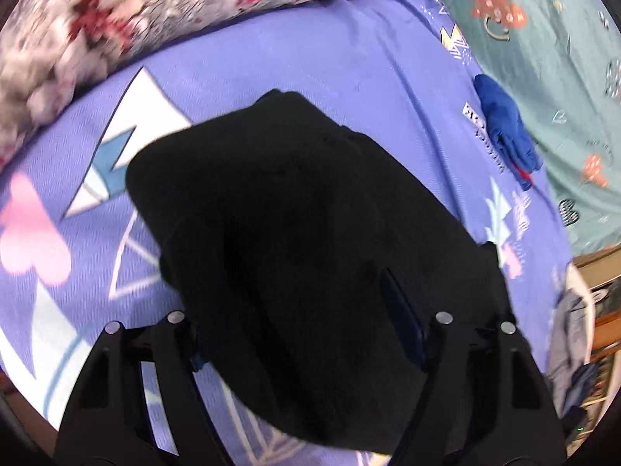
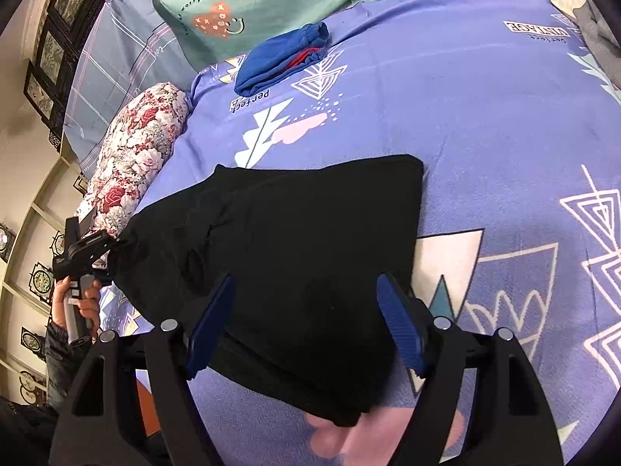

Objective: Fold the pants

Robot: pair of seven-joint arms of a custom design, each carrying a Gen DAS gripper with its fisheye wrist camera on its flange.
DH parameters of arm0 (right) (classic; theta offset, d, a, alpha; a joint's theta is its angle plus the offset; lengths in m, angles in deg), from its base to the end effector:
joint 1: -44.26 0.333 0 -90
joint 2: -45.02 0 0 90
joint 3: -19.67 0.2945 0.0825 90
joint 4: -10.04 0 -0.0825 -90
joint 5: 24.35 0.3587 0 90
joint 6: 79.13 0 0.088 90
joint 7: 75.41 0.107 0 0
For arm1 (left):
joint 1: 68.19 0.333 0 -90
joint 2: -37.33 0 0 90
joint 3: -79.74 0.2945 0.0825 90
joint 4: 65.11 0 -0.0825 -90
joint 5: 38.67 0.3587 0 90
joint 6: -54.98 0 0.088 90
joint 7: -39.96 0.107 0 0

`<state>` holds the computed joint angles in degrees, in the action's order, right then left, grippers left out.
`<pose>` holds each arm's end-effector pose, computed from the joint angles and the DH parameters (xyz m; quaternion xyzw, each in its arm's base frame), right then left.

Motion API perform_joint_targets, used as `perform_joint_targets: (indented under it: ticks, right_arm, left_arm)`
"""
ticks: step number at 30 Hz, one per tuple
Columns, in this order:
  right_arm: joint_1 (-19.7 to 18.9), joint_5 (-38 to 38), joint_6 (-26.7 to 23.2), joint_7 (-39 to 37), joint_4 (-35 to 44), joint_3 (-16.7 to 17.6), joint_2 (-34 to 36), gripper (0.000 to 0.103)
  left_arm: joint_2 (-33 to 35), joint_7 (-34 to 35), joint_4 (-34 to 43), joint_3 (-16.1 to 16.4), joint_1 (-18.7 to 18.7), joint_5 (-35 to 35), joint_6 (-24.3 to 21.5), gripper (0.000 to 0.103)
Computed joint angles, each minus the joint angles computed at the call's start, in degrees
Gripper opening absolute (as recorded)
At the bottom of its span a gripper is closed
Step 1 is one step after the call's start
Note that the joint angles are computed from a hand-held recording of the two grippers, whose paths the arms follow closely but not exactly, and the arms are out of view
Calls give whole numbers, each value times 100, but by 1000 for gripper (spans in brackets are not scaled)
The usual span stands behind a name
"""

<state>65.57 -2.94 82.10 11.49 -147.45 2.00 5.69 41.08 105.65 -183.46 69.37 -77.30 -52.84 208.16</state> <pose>0.3748 0.0016 0.4805 -0.5816 0.7122 -0.0757 0.3858 0.5491 -0.1846 0.4543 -0.7663 0.5782 -0.2793 0.0227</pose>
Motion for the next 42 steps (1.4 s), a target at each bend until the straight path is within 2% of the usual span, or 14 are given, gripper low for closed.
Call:
perform_joint_targets:
  ticks: [1,2,3,8,19,23,28,31,34,36,39,40,41,42]
  right_arm:
    - [31,16,2,-18,9,-16,8,76]
    - [68,33,-1,-51,22,-39,24,76]
    - [77,36,-15,-69,39,-42,41,76]
    - [118,114,-5,-154,95,-74,75,76]
    - [-90,55,84,-176,-215,-113,-397,76]
    - [-288,-66,86,-53,-413,-117,-661,76]
    - [-540,-275,1,120,-613,-91,-964,76]
    - [-609,-385,-61,199,-655,-84,-1049,76]
    - [-654,-477,-118,264,-668,-63,-1100,76]
    - [-629,-499,-146,261,-662,-109,-1103,76]
    - [-444,-416,-110,229,-569,-231,-973,78]
    - [-377,-377,-55,227,-536,-246,-903,81]
    - [-322,-354,-25,217,-498,-255,-845,81]
    - [-239,-331,-8,191,-445,-271,-765,81]
  left_arm:
    - [18,-357,35,47,-56,542,-54,65]
    - [28,-695,78,89,-110,1112,-162,44]
    - [58,-884,153,188,-232,1615,-320,33]
    - [-166,-495,-53,53,-37,1080,-233,17]
    - [-859,-453,471,-631,-496,2687,259,15]
    - [-640,755,811,-816,-1033,2026,392,15]
    - [280,1111,1492,-965,-1583,1829,-309,16]
    - [971,1260,2027,-910,-1875,1565,-899,21]
    - [1137,1058,2072,-748,-2091,1648,-1093,22]
    - [998,1190,1921,-741,-2067,1532,-1035,26]
    - [688,1835,1670,-886,-1749,552,-1002,40]
    - [554,2151,1580,-940,-1620,82,-1026,50]
    - [433,2502,1477,-995,-1509,-466,-996,88]
    - [281,2829,1325,-1026,-1416,-1025,-851,101]
